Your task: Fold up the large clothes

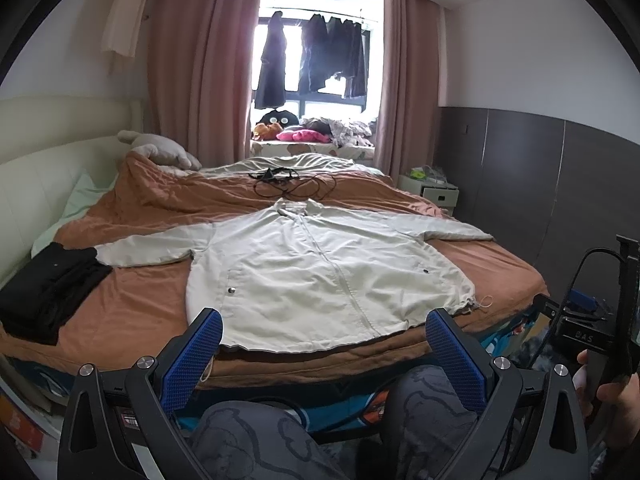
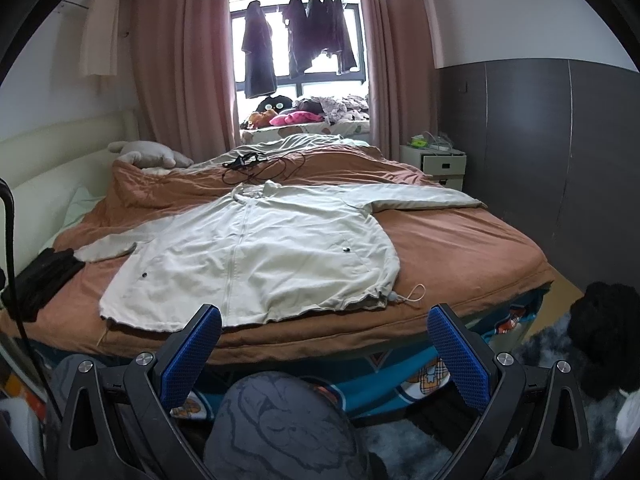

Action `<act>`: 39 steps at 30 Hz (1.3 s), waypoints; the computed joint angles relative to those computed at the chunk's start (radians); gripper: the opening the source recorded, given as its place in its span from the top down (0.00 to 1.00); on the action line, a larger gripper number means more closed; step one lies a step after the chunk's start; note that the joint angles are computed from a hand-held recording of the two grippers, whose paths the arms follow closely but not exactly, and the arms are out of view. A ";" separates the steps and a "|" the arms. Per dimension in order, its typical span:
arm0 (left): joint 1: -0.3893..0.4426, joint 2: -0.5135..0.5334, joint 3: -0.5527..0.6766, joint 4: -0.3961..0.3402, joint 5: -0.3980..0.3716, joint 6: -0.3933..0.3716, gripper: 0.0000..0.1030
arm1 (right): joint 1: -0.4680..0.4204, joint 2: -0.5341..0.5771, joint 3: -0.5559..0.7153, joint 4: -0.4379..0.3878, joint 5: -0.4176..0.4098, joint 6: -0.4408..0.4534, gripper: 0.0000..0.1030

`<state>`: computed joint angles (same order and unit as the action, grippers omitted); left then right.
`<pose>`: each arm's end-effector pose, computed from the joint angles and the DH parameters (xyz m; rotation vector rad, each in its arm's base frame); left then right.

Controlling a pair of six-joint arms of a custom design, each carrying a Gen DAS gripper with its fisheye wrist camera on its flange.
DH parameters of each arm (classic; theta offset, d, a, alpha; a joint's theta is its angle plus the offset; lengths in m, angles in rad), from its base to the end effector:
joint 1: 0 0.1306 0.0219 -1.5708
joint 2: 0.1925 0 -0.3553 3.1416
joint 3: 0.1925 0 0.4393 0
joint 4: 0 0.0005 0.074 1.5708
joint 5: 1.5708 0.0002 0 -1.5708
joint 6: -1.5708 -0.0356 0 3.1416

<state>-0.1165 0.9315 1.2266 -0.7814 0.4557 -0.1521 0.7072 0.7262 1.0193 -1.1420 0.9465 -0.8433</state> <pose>0.3778 -0.0605 0.5291 0.5481 1.9568 -0.4450 0.2391 0.1657 0.4686 0.5201 1.9631 -0.2025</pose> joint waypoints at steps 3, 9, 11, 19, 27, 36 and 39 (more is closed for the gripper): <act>0.000 -0.005 -0.001 -0.007 0.013 -0.013 0.01 | 0.007 -0.003 0.000 -0.009 0.003 -0.012 0.00; -0.003 -0.017 -0.011 -0.001 0.013 -0.016 0.01 | 0.013 -0.004 -0.001 -0.015 0.008 -0.017 0.00; -0.003 -0.027 -0.021 0.007 0.007 -0.010 0.01 | 0.011 -0.010 -0.003 -0.011 0.006 -0.009 0.00; 0.003 -0.042 -0.033 0.003 -0.013 0.001 0.01 | 0.024 -0.015 -0.004 -0.024 0.019 -0.026 0.00; 0.010 -0.056 -0.045 0.019 -0.024 0.005 0.01 | 0.032 -0.021 0.000 -0.036 0.012 -0.039 0.00; 0.049 -0.046 -0.040 0.032 0.018 0.010 0.01 | 0.021 0.004 0.031 -0.073 0.000 -0.079 0.00; 0.055 -0.039 -0.038 0.034 0.015 0.017 0.01 | 0.005 0.010 0.035 -0.061 -0.014 -0.059 0.00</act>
